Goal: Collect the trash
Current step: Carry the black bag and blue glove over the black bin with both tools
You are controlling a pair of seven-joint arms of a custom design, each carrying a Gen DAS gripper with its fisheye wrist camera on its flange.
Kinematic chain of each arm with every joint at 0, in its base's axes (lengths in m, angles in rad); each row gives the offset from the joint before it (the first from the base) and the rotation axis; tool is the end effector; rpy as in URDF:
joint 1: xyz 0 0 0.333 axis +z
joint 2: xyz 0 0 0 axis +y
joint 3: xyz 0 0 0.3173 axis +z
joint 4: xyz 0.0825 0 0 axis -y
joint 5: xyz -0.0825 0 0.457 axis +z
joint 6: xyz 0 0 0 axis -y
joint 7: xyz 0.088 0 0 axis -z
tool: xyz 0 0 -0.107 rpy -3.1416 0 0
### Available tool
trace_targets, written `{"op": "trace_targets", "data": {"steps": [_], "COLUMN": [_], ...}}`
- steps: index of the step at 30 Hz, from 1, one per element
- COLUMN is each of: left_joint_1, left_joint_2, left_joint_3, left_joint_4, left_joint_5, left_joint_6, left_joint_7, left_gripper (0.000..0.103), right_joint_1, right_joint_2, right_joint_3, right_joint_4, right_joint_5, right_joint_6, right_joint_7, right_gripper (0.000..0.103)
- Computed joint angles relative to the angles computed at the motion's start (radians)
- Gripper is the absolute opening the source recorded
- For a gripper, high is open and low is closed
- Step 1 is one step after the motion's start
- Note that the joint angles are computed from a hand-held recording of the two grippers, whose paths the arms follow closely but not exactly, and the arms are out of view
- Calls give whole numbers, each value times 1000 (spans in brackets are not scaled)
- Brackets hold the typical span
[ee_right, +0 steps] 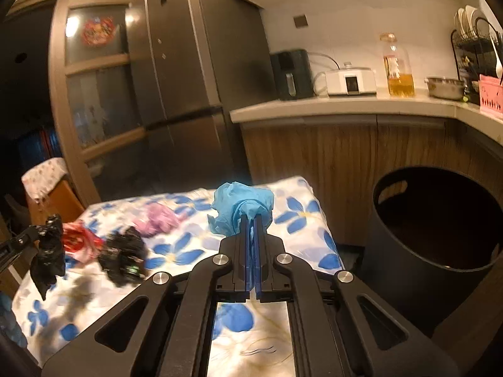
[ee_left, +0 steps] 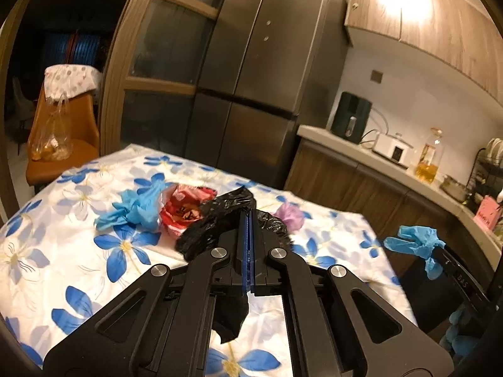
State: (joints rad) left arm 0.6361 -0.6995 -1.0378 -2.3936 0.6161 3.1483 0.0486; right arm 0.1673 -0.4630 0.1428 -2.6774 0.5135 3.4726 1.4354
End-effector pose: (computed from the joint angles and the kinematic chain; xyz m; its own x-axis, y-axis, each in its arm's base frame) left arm 0.4609 -0.3123 0.5015 0.0513 -0.9646 0.2586 -0.3349 -0.2606 -0.9055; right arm 0.4614 0.0898 0.4856 0.0236 -0.9766 -0.2136 -0.3466 0.1924 -0.9180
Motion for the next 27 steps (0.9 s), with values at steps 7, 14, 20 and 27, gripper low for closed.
{"op": "trace_targets", "data": {"steps": [7, 14, 20, 27], "left_joint_1": [-79, -98, -55, 39], "left_joint_2": [-53, -66, -36, 16], "left_joint_3": [45, 34, -28, -141], "left_joint_4": [-24, -4, 57, 157], "left_joint_5": [-18, -52, -89, -130], "left_joint_6": [28, 66, 98, 136], "left_joint_7": [20, 66, 118, 190], "left_gripper": [0, 0, 0, 0], "right_joint_1": [41, 27, 1, -46], "right_joint_2": [-114, -195, -239, -276], "right_joint_3": [-8, 6, 8, 10], "right_joint_4": [-71, -116, -141, -163], "right_joint_5": [-21, -23, -25, -19], "right_joint_6": [0, -6, -12, -13], "right_joint_7": [23, 47, 62, 77], "right_gripper": [3, 3, 3, 3]}}
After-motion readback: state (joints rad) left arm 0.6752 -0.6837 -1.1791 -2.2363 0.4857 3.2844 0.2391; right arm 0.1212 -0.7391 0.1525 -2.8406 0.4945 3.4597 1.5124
